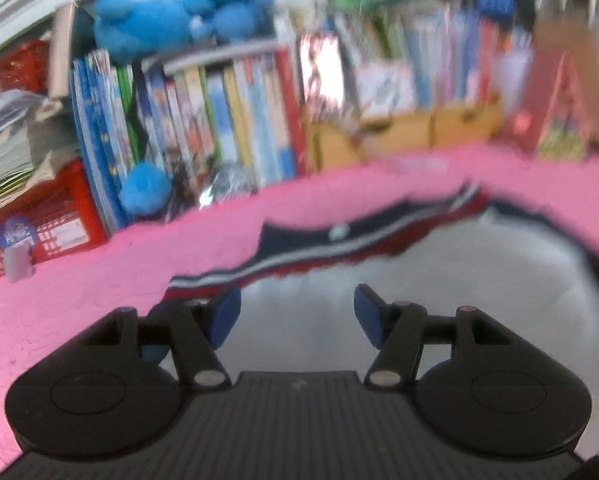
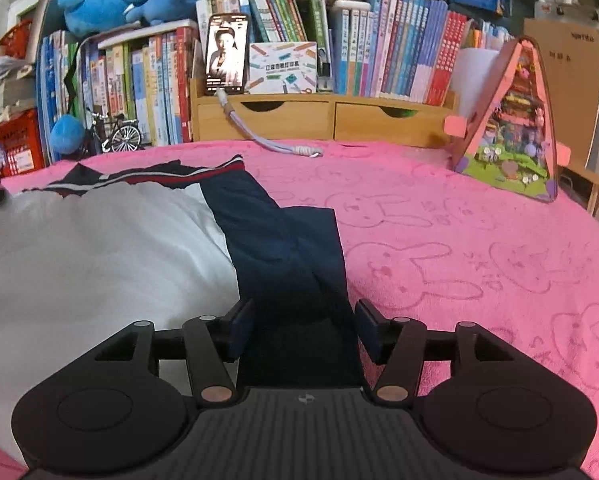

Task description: Fold clothes

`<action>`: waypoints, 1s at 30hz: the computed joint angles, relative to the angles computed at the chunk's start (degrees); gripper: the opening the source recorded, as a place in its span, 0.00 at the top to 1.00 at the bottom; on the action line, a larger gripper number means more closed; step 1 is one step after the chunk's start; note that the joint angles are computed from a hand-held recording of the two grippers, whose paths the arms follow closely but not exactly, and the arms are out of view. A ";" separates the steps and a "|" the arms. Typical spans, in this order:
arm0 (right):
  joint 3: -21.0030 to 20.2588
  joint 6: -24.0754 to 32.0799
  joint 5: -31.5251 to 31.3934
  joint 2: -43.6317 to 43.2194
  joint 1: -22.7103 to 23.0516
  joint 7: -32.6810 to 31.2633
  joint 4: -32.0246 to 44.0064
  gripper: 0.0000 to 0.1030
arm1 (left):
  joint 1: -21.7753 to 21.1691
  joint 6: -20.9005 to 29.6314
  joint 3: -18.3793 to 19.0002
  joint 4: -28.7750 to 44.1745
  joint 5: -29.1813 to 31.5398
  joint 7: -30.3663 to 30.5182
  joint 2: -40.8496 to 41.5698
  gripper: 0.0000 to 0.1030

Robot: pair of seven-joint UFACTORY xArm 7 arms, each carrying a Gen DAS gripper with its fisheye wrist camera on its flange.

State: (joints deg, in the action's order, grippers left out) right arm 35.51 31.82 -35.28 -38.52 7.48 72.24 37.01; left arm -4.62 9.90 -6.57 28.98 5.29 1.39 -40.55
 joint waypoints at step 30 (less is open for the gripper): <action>3.13 -6.92 -15.80 38.41 -1.03 -6.18 30.95 0.90 | 3.73 3.69 5.55 1.55 -3.78 2.66 4.73 0.20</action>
